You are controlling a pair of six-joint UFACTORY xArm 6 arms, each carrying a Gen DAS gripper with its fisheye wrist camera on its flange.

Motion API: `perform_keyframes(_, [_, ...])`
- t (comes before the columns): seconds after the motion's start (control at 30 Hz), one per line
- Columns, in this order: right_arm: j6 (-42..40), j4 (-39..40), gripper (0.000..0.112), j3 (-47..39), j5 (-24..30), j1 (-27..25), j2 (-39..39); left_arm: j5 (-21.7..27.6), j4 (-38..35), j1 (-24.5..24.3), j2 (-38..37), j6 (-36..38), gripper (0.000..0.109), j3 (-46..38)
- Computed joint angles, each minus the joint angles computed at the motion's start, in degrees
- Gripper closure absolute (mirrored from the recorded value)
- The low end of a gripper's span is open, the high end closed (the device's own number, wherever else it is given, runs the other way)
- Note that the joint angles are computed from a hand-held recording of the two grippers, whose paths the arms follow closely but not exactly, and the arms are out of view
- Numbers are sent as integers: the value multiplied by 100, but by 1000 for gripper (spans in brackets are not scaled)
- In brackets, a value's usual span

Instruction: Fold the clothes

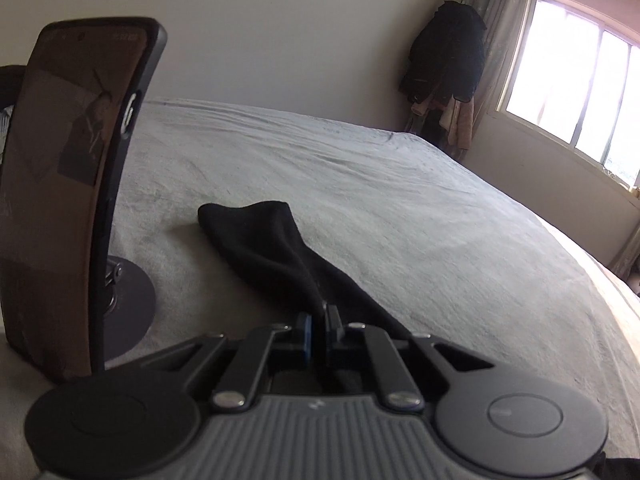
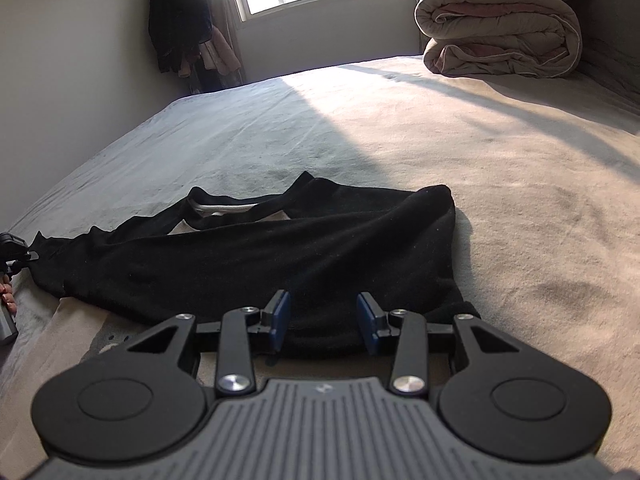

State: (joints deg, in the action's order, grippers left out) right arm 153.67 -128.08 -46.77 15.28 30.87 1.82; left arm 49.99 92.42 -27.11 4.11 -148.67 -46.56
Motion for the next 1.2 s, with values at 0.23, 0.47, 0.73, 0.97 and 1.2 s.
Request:
perform_keyframes(0.23, [379,-261,71,-64,-51,23,13,683,787,-614,-575,-319,103,231])
perform_keyframes(0.47, [768,-570,71,-60,-80,36,-98,666,1509,-1128,-964,-551,103,190])
perform_keyframes(0.73, [1100,-719,71,-6,-49,14,-209,141,2056,-1739,-604,-300,103,-488])
perform_keyframes(0.97, [1191,-731,71,81,0,-34,-295,-703,2416,-1901,348,-300,103,-1375])
perform_keyframes(1.2, [1375,-865,70,116,-34,-122,-310,-1543,2525,-2043,1287,-288,103,-2062])
